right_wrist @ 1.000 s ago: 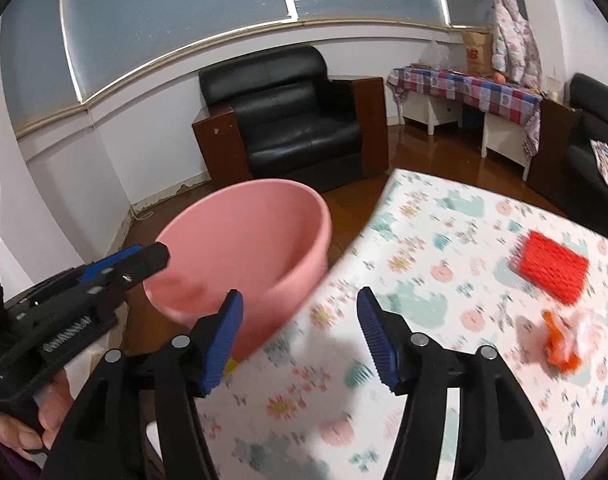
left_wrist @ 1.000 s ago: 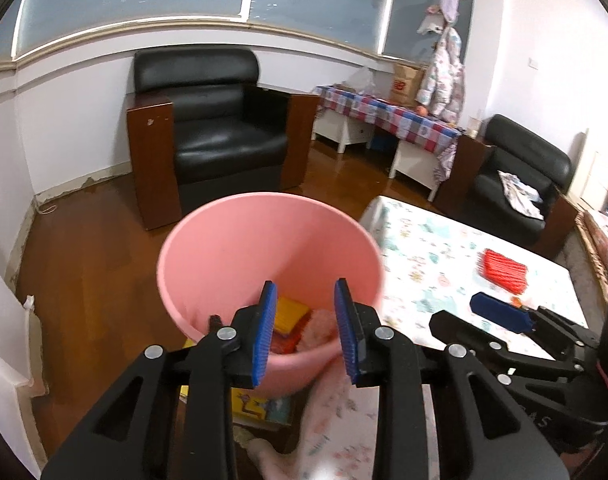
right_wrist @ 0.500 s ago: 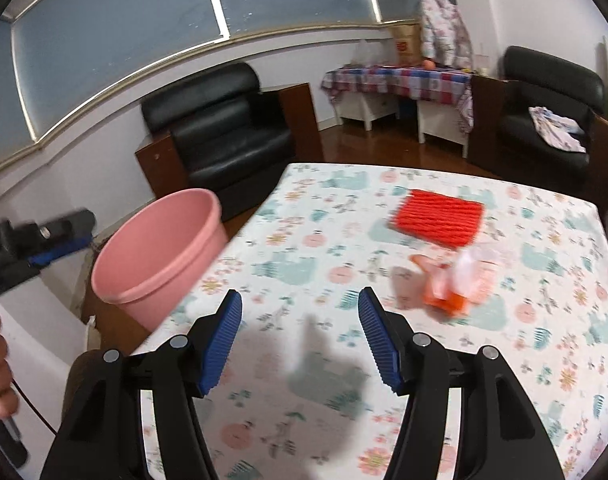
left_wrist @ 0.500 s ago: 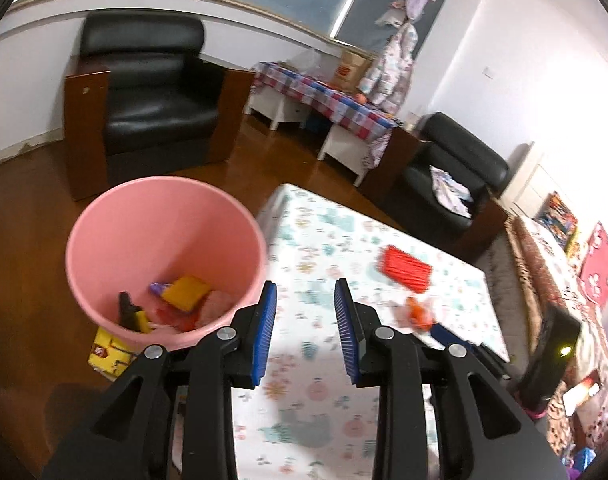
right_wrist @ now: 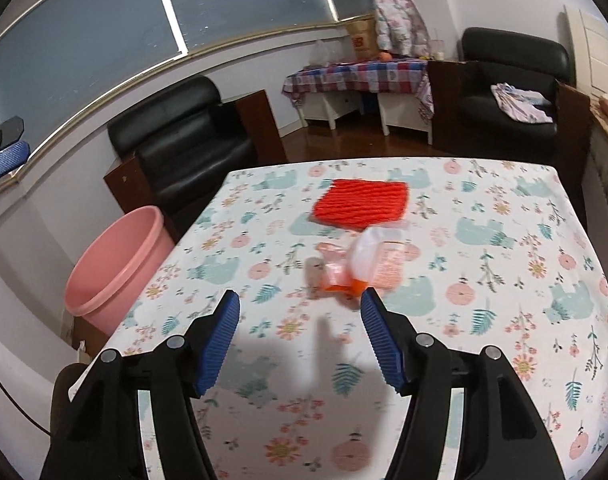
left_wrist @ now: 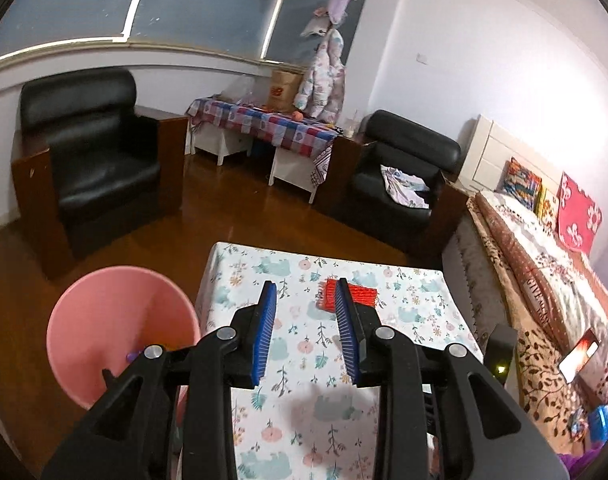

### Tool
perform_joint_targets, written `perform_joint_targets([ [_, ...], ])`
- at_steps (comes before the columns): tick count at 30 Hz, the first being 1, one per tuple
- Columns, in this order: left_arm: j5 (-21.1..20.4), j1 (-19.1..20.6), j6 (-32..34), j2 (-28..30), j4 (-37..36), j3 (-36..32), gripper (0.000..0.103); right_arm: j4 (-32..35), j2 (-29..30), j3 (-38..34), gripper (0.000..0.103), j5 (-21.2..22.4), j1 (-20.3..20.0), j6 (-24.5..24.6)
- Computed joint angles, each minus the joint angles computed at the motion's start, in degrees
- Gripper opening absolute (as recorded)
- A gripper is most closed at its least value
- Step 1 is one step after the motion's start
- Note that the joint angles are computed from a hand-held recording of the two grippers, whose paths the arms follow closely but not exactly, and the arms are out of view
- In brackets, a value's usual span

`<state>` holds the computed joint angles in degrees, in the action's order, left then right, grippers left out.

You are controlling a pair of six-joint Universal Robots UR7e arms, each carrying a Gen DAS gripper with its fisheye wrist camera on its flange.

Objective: Collect trash
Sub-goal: 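Move both open tools back over the table, then reach the open right tool toward the orange-white plastic bag, then grasp the orange-white bag with right tool while left tool grasps red mesh foam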

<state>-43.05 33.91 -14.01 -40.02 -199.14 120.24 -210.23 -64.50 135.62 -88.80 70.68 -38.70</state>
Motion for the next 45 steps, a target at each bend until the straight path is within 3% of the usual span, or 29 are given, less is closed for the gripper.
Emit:
perform_joint_targets([
  [9, -2.58, 3.28, 2.39, 7.35, 4.74, -6.98, 0.03, 7.84, -1.82, -2.82, 0.062, -0.34, -2.35, 5.06],
  [20, -6.08, 9.03, 4.29, 14.52, 11.85, -17.12, 0.03, 7.44, 4.28, -10.46, 0.062, -8.18, 1.56, 7.22],
  [25, -8.63, 11.62, 3.09, 18.1, 17.0, -24.01, 0.03, 11.12, 5.3, -12.35, 0.062, -5.33, 0.71, 8.25],
  [29, -10.82, 13.24, 1.69, 20.6, 21.15, -28.98, 0.03, 10.14, 4.81, -11.72, 0.044, -4.05, 0.32, 6.77],
  [37, -11.81, 15.31, -5.12, 25.85, 25.88, -37.83, 0.03, -2.04, 2.36, -6.59, 0.042, 0.8, -3.68, 7.77],
  [41, -12.34, 16.08, -9.14, 27.78, 28.38, -41.24, 0.03, -0.77, 1.54, -6.74, 0.042, 3.01, -5.32, 10.22],
  [45, -9.87, 15.43, -8.61, 29.64, 29.68, -42.86, 0.03, 1.46, 0.97, -7.32, 0.042, 3.94, -5.95, 11.31],
])
